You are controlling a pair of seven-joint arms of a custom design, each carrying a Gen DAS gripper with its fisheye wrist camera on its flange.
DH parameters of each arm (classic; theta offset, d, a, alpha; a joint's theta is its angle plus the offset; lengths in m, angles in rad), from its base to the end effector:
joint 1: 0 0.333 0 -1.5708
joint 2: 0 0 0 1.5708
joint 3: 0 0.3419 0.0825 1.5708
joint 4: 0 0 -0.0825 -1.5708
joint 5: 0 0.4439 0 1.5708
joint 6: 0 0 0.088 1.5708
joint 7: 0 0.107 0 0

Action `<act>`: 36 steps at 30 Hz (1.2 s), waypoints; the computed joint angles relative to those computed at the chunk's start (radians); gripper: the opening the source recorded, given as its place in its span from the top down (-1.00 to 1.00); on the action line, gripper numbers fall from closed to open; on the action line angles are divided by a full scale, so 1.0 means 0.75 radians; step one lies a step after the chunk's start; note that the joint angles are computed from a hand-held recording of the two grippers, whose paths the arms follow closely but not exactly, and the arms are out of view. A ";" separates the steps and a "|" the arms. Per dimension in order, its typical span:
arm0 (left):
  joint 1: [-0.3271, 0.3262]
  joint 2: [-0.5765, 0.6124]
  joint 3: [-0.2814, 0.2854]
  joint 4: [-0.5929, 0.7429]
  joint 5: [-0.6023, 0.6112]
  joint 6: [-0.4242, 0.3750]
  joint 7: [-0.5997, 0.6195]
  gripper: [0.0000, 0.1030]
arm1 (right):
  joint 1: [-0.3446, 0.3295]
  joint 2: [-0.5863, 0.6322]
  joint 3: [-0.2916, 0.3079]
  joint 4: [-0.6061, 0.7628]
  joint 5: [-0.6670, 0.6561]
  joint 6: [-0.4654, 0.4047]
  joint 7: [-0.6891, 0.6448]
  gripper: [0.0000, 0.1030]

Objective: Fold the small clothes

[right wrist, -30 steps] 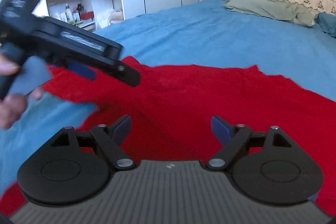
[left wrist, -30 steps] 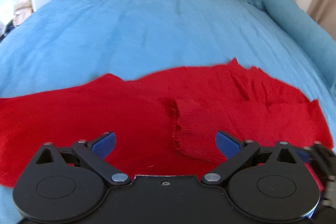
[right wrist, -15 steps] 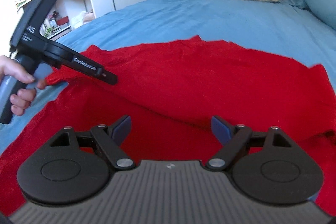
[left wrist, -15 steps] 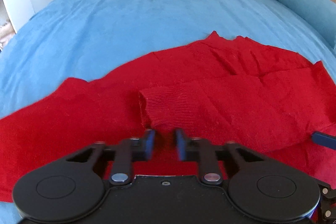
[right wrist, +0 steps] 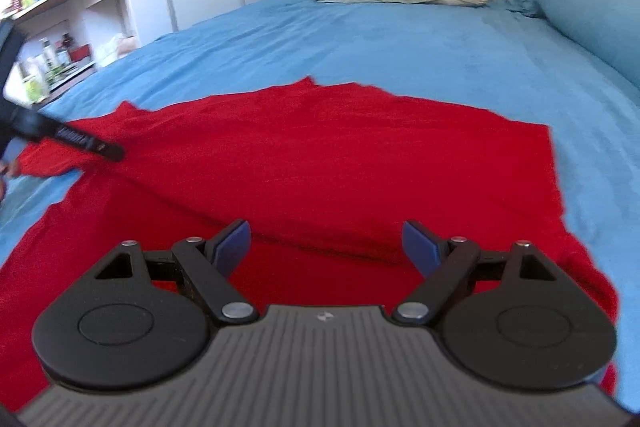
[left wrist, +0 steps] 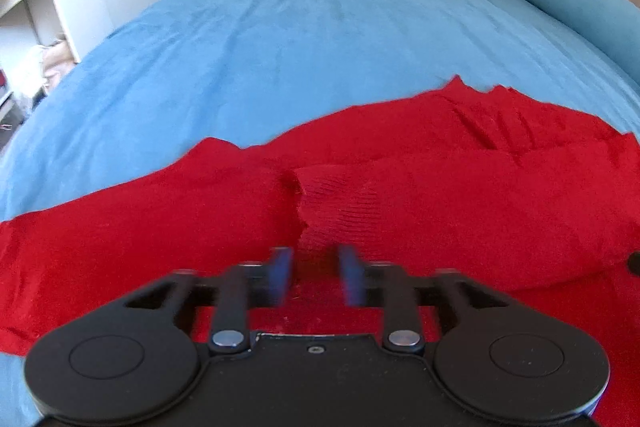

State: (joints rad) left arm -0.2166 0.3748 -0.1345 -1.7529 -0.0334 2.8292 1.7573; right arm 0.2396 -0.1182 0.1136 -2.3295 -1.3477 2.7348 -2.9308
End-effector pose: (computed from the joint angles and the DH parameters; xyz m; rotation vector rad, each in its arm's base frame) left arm 0.7167 -0.2480 0.4335 -1.3588 2.2452 -0.7930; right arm 0.5110 0.2290 0.4095 -1.4420 1.9000 -0.8522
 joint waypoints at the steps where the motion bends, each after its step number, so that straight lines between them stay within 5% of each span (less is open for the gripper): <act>1: 0.027 -0.011 -0.028 -0.022 -0.043 0.031 0.026 -0.54 | -0.002 -0.005 0.001 -0.005 0.003 -0.039 0.010 -0.91; 4: 0.121 -0.040 -0.130 -0.071 -0.213 0.087 0.153 -0.68 | -0.013 -0.025 0.000 -0.030 0.005 -0.141 0.027 -0.92; 7: 0.136 -0.051 -0.141 -0.070 -0.286 0.065 0.216 -0.68 | -0.023 -0.043 -0.015 -0.073 0.092 -0.189 -0.059 -0.91; 11: 0.159 -0.064 -0.166 -0.079 -0.379 0.066 0.317 -0.68 | -0.068 -0.102 -0.030 -0.152 0.037 -0.106 0.020 -0.91; 22: 0.158 -0.234 -0.024 -0.287 -0.358 0.083 0.146 -0.72 | -0.073 -0.102 0.003 -0.143 0.127 -0.163 -0.079 -0.97; 30: 0.296 -0.326 0.056 -0.378 -0.452 0.220 -0.044 -0.83 | -0.043 -0.110 0.038 -0.063 0.120 -0.082 -0.114 -0.97; 36: 0.483 -0.235 -0.010 -0.278 -0.780 0.210 0.044 -0.80 | 0.011 0.017 0.058 0.089 0.077 -0.057 -0.101 -0.97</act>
State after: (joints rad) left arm 0.1453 0.1988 -0.1422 -1.9611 -0.6180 2.9870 1.7904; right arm 0.2481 -0.1054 0.1574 -2.2627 -1.2901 2.6923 -3.0068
